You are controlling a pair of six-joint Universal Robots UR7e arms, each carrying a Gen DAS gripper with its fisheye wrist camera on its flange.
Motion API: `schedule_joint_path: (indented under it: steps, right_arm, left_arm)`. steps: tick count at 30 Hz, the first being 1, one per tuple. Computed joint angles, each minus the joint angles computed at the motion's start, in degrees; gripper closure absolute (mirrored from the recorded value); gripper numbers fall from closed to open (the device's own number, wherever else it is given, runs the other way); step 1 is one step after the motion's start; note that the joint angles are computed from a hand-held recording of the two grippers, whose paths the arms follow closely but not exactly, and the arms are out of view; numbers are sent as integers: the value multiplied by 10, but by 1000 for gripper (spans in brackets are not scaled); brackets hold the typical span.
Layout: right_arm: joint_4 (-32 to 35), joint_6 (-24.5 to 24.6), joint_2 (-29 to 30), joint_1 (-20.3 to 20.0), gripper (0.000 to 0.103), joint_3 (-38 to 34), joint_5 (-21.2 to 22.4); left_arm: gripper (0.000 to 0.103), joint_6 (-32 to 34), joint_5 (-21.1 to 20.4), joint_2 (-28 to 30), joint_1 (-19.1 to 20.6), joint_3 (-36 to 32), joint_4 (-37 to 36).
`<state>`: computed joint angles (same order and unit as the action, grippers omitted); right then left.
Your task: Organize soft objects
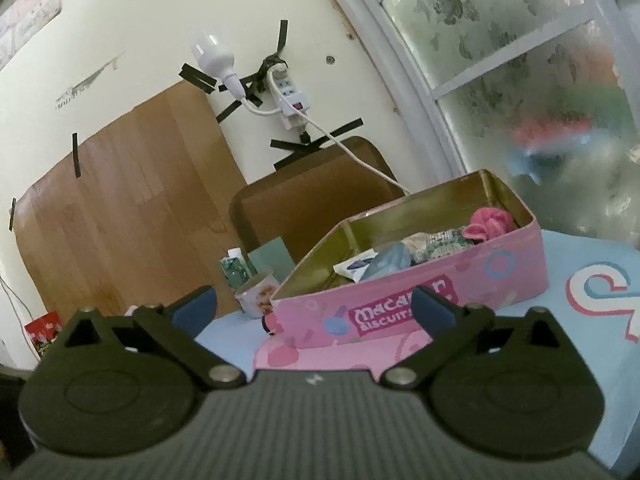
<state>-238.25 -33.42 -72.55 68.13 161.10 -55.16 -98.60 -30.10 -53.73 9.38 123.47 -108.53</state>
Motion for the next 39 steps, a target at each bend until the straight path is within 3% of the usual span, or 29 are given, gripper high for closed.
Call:
schedule_joint_path:
  steps: [4, 9, 16, 22, 39]
  right_arm:
    - [-30, 26, 8, 18, 0, 2, -21]
    - [-9, 42, -13, 35, 0, 1, -39]
    - [-29, 59, 3, 74, 0, -8, -112]
    - [-93, 72, 35, 70, 0, -7, -114]
    - [-71, 64, 25, 71, 0, -8, -117]
  left_arm:
    - [0, -12, -1, 0, -4, 0, 14]
    - [0, -26, -5, 9, -6, -19, 64]
    - [0, -6, -6, 0, -8, -3, 25]
    - [0, -16, -7, 0, -9, -4, 31]
    - [0, 41, -16, 7, -3, -1, -17]
